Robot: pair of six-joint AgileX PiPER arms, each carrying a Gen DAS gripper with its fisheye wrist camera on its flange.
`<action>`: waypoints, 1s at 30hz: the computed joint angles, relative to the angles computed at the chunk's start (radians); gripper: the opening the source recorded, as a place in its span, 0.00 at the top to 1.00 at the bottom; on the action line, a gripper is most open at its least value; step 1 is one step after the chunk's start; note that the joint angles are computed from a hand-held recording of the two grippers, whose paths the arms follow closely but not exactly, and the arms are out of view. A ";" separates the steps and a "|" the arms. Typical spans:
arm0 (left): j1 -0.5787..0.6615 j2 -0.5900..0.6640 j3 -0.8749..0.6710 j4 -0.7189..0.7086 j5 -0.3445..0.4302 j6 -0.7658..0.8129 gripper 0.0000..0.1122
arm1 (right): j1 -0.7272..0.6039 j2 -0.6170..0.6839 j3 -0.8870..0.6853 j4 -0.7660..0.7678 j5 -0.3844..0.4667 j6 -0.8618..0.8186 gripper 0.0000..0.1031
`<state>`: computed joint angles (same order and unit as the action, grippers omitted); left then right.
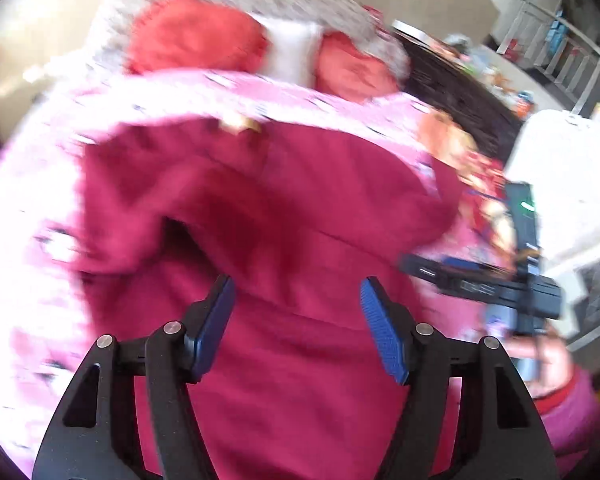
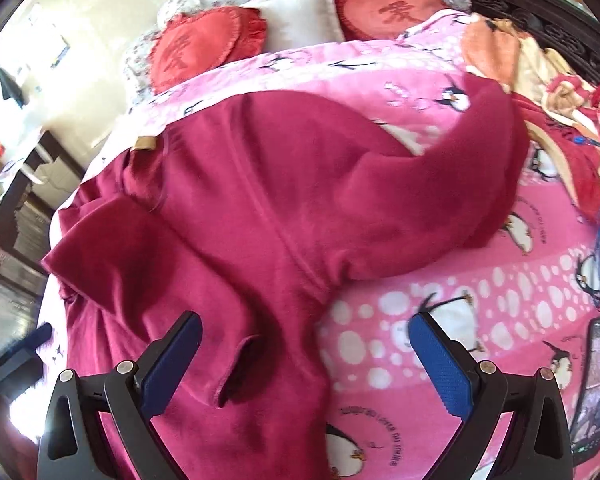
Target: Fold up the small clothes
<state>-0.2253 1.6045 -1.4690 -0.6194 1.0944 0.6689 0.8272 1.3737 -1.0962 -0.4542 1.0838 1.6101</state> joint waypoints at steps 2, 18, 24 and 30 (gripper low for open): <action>0.018 0.011 -0.003 0.077 -0.088 -0.040 0.41 | -0.001 0.010 0.001 0.002 -0.052 -0.024 0.00; 0.078 0.253 -0.023 0.278 -0.255 -0.178 0.42 | 0.050 0.115 -0.057 -0.151 0.008 -0.132 0.89; 0.082 0.257 -0.026 0.275 -0.251 -0.172 0.41 | -0.001 0.066 -0.086 -0.260 0.111 -0.133 1.00; 0.096 0.270 -0.040 0.251 -0.236 -0.158 0.42 | -0.129 0.007 -0.042 -0.051 -0.109 -0.250 0.84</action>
<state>-0.1291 1.8747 -1.5089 -0.3681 0.8584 0.5110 0.6984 1.3802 -1.1378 -0.5050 0.9746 1.3603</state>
